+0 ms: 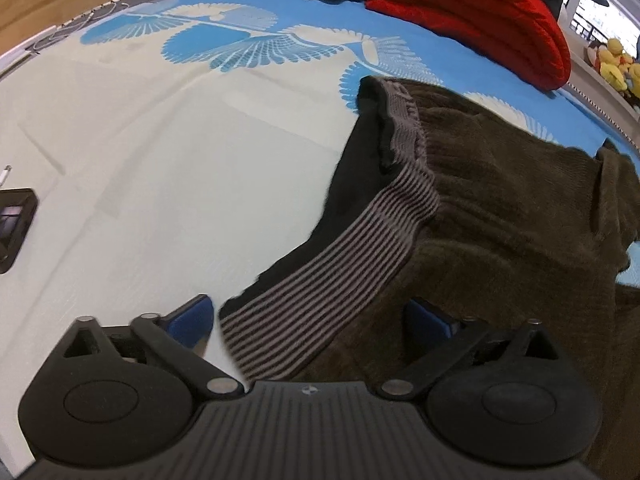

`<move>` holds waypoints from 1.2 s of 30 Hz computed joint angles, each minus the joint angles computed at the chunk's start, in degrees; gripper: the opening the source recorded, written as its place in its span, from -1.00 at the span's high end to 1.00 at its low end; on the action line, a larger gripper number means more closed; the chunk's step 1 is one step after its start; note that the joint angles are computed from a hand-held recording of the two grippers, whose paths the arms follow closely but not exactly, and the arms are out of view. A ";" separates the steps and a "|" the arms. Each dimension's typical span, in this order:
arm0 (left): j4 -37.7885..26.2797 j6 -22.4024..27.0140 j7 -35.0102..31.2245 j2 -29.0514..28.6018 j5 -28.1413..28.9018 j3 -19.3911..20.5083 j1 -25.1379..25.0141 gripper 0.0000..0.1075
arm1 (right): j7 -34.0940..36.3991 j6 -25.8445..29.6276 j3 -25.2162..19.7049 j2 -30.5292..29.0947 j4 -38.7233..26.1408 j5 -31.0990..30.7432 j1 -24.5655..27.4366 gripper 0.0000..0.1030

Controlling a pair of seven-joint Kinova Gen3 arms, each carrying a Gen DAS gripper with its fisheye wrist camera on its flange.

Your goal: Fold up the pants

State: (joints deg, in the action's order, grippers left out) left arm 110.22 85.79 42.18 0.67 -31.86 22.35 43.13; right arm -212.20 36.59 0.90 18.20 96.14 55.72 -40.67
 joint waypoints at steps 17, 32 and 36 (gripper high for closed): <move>-6.13 13.88 1.53 -4.03 1.51 4.85 6.37 0.63 | 0.17 19.11 -4.45 -10.69 1.93 -1.62 -3.24 0.85; -1.84 16.39 18.96 -5.04 6.54 14.64 7.26 -0.57 | 8.06 11.95 -11.26 -13.29 10.95 -11.14 8.55 0.81; -0.35 11.22 22.52 -6.80 3.69 13.82 11.50 -0.61 | 8.47 14.86 -12.20 -13.80 11.20 -10.78 7.07 0.76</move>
